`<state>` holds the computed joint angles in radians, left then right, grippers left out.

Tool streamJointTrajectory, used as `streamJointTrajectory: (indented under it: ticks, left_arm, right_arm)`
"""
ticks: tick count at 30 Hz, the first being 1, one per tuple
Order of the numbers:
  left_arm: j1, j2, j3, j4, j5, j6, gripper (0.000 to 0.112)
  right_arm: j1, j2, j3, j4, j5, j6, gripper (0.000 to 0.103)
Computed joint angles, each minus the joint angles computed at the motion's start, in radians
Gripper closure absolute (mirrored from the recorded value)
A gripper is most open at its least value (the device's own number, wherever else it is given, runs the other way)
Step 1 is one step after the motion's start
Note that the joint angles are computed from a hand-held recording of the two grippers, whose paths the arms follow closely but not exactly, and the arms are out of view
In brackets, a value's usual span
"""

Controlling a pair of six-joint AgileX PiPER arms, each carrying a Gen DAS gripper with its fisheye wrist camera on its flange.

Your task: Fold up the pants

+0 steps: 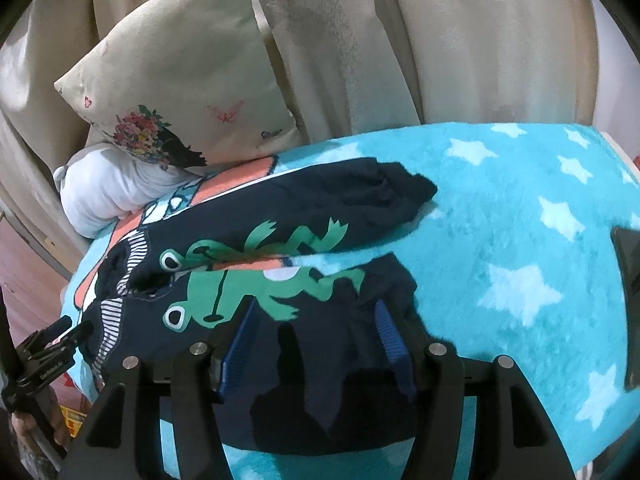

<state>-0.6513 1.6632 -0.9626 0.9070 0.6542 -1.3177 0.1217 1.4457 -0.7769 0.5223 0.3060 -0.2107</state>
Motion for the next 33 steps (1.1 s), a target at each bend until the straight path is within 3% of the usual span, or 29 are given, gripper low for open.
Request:
streamJointTrajectory:
  ticks: [2, 5, 7, 10, 14, 17, 23, 25, 27, 29, 31, 32, 33]
  left_arm:
    - [0.022, 0.006, -0.020, -0.038, -0.024, 0.072, 0.040]
    - [0.083, 0.011, -0.066, -0.120, -0.090, 0.232, 0.040]
    - [0.141, 0.045, -0.144, -0.163, -0.123, 0.350, 0.040]
    - [0.216, 0.151, -0.315, -0.323, -0.133, 0.625, 0.039]
    - [0.289, 0.326, -0.577, -0.652, -0.058, 1.025, 0.039]
    - [0.346, 0.466, -0.786, -0.894, 0.046, 1.270, 0.039]
    - [0.374, 0.678, -1.073, -0.964, 0.205, 1.403, 0.039]
    - [0.385, 0.757, -1.194, -1.015, 0.292, 1.474, 0.039]
    - [0.381, 0.776, -1.219, -1.017, 0.287, 1.494, 0.028]
    - [0.376, 0.789, -1.234, -1.023, 0.293, 1.522, 0.028]
    - [0.369, 0.772, -1.199, -1.027, 0.275, 1.560, 0.029]
    - [0.366, 0.756, -1.170, -1.027, 0.258, 1.575, 0.038]
    - [0.366, 0.728, -1.122, -1.047, 0.230, 1.603, 0.063]
  right_arm:
    - [-0.028, 0.021, -0.052, 0.015, 0.045, -0.072, 0.038]
    - [-0.053, 0.082, -0.188, -0.093, 0.120, -0.037, 0.038]
    - [-0.062, 0.142, -0.289, -0.153, 0.164, -0.019, 0.036]
    - [-0.094, 0.279, -0.480, -0.123, 0.280, -0.094, 0.035]
    - [-0.091, 0.470, -0.733, -0.161, 0.417, -0.106, 0.035]
    - [-0.071, 0.608, -0.915, -0.198, 0.513, -0.104, 0.035]
    - [-0.030, 0.816, -1.209, -0.188, 0.700, -0.145, 0.035]
    - [-0.013, 0.872, -1.292, -0.203, 0.750, -0.144, 0.035]
    - [0.014, 0.902, -1.328, -0.258, 0.755, -0.128, 0.034]
    - [0.032, 0.897, -1.314, -0.280, 0.725, -0.137, 0.028]
    - [0.044, 0.889, -1.296, -0.299, 0.705, -0.137, 0.029]
    - [0.052, 0.873, -1.267, -0.314, 0.685, -0.141, 0.037]
    - [0.057, 0.860, -1.248, -0.322, 0.671, -0.143, 0.047]
